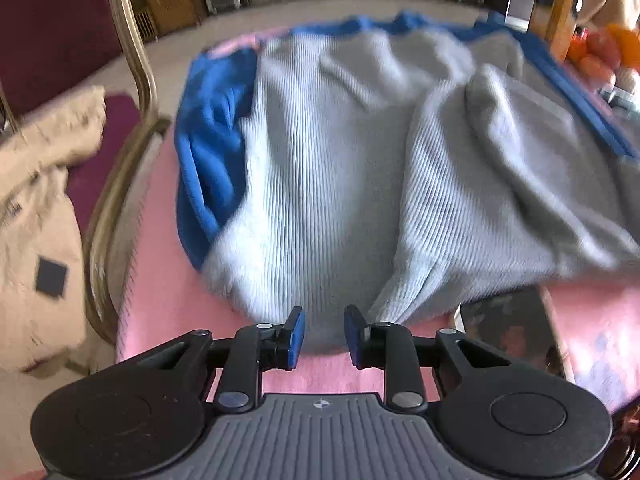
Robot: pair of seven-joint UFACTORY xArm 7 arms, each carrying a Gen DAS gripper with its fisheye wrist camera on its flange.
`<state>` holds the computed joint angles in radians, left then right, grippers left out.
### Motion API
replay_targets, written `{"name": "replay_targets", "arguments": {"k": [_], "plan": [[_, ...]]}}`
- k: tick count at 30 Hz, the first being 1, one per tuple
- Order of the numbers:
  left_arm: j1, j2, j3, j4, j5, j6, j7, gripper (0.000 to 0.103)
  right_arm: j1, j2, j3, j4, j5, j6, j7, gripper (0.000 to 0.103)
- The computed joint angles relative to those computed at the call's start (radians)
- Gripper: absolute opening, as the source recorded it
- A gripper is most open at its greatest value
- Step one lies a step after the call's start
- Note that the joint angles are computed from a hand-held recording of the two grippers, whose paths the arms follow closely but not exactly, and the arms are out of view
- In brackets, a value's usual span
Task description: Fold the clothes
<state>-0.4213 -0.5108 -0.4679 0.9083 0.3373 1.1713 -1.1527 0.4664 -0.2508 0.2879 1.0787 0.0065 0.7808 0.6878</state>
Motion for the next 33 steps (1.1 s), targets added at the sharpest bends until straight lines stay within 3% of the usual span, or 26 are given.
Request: {"name": "replay_targets", "arguments": {"k": [8,13,17,22,26,28,29,30,31,33], "plan": [[0.052,-0.002,0.018,0.048,0.034,-0.12,-0.004,0.044,-0.016,0.066,-0.027,0.154,0.013,-0.03,-0.088,0.041],[0.073,0.107,0.061,0.07,0.008,-0.207,0.0,0.044,-0.02,0.196,-0.044,0.254,0.042,-0.012,-0.13,0.042],[0.084,0.222,0.101,0.118,0.021,-0.274,0.007,0.045,-0.023,0.299,-0.064,0.289,0.123,-0.078,-0.127,0.042],[0.067,0.415,0.141,0.255,0.139,-0.277,0.061,0.047,-0.012,0.416,-0.081,0.356,0.064,-0.168,-0.112,0.042],[0.022,0.524,0.184,0.328,0.235,-0.283,0.106,0.047,-0.005,0.474,-0.082,0.377,0.032,-0.235,-0.166,0.042],[-0.007,0.545,0.204,0.342,0.279,-0.282,0.111,0.039,0.0,0.495,-0.084,0.381,0.024,-0.261,-0.189,0.041],[-0.024,0.545,0.21,0.346,0.308,-0.273,0.098,0.018,0.003,0.504,-0.086,0.385,0.021,-0.268,-0.191,0.034],[-0.039,0.545,0.215,0.349,0.335,-0.264,0.087,0.004,0.014,0.502,-0.094,0.383,-0.009,-0.27,-0.187,0.013],[-0.052,0.546,0.217,0.353,0.363,-0.255,0.075,0.004,0.025,0.499,-0.102,0.381,-0.04,-0.271,-0.184,0.006],[-0.076,0.525,0.218,0.345,0.415,-0.238,0.031,0.004,0.053,0.479,-0.121,0.363,-0.127,-0.301,-0.161,0.006]]}}
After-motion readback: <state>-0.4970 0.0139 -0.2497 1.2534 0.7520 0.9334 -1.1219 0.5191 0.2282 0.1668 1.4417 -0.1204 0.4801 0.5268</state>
